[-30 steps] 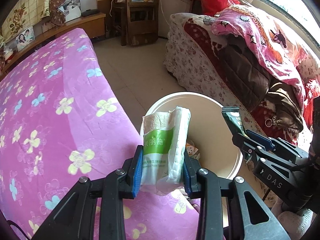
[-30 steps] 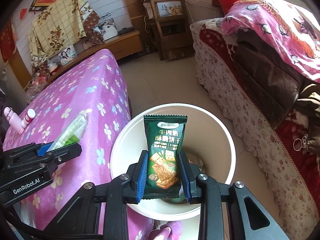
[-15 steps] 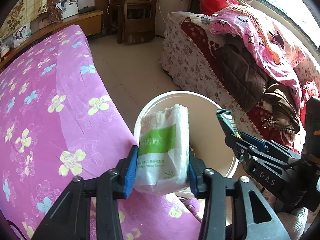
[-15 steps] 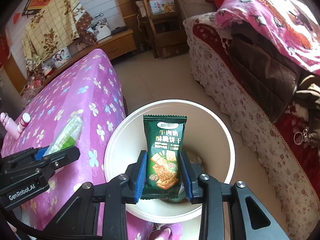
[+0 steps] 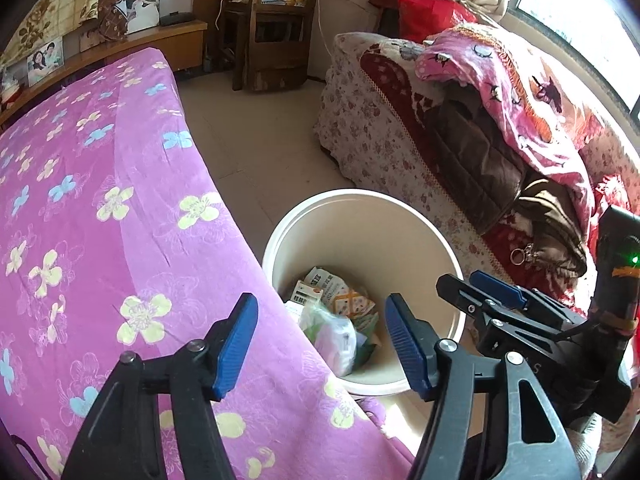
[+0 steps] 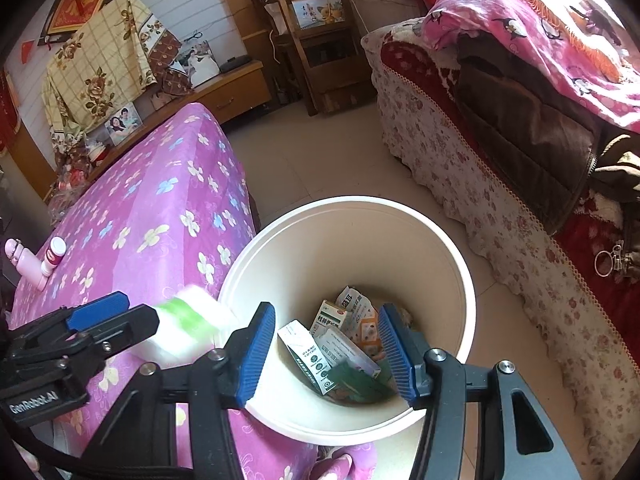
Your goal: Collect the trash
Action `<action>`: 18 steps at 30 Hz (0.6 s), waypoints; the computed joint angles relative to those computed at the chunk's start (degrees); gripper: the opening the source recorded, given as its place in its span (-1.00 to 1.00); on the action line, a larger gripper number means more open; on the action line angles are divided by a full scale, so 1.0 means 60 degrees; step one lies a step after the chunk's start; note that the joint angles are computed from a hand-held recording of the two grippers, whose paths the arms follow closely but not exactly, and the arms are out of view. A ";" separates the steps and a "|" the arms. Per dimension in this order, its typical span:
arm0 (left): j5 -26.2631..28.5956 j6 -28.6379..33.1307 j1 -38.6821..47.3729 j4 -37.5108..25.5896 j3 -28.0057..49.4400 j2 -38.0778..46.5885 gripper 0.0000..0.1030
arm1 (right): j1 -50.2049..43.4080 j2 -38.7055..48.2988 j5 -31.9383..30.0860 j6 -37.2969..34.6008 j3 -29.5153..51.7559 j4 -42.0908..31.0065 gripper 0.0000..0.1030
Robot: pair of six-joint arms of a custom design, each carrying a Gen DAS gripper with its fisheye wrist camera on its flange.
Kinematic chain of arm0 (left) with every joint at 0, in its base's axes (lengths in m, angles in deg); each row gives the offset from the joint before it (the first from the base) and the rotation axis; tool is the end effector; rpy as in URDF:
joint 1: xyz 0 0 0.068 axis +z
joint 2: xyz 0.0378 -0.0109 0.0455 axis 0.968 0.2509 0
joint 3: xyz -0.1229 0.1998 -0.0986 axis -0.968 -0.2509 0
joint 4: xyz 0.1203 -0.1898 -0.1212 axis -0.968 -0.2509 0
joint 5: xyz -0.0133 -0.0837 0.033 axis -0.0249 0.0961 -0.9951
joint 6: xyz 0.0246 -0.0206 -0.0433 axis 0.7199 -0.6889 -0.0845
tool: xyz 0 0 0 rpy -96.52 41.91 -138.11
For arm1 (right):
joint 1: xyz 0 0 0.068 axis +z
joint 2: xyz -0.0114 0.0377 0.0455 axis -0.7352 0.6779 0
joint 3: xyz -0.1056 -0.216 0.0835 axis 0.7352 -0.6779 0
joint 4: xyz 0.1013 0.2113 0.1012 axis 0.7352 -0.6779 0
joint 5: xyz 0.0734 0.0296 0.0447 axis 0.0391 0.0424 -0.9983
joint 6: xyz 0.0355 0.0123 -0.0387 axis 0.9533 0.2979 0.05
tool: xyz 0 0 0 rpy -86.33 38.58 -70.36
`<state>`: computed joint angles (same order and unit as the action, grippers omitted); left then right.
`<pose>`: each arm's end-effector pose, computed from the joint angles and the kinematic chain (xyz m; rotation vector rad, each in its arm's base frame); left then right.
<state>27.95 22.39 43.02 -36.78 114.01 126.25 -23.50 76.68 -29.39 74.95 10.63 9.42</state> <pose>0.2711 -0.1697 0.0995 0.0621 2.5578 -0.3425 0.2718 0.1196 0.1054 -0.0377 2.5300 0.3150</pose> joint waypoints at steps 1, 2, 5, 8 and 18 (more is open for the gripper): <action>0.0026 -0.0003 0.0008 0.0004 -0.0057 -0.0093 0.30 | -0.0002 -0.0057 0.0002 0.0002 -0.0028 -0.0008 0.12; 0.0021 0.0004 0.0015 0.0008 -0.0147 -0.0219 0.30 | 0.0003 -0.0161 0.0010 0.0017 -0.0079 -0.0024 0.12; -0.0076 0.0006 0.0022 0.0003 -0.0344 -0.0514 0.31 | 0.0064 -0.0475 0.0100 0.0078 -0.0213 -0.0101 0.12; -0.0586 0.0022 -0.0111 -0.0072 -0.0610 -0.0915 0.31 | 0.0215 -0.0772 0.0233 0.0104 -0.0339 -0.0193 0.12; -0.2154 -0.0149 -0.0414 -0.0375 -0.1915 -0.2956 0.31 | 0.1550 -0.2135 0.1473 0.0569 -0.0637 -0.0823 0.14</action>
<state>15.02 21.50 40.53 -39.03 102.52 108.52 -14.20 63.87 -20.55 78.36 6.81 4.48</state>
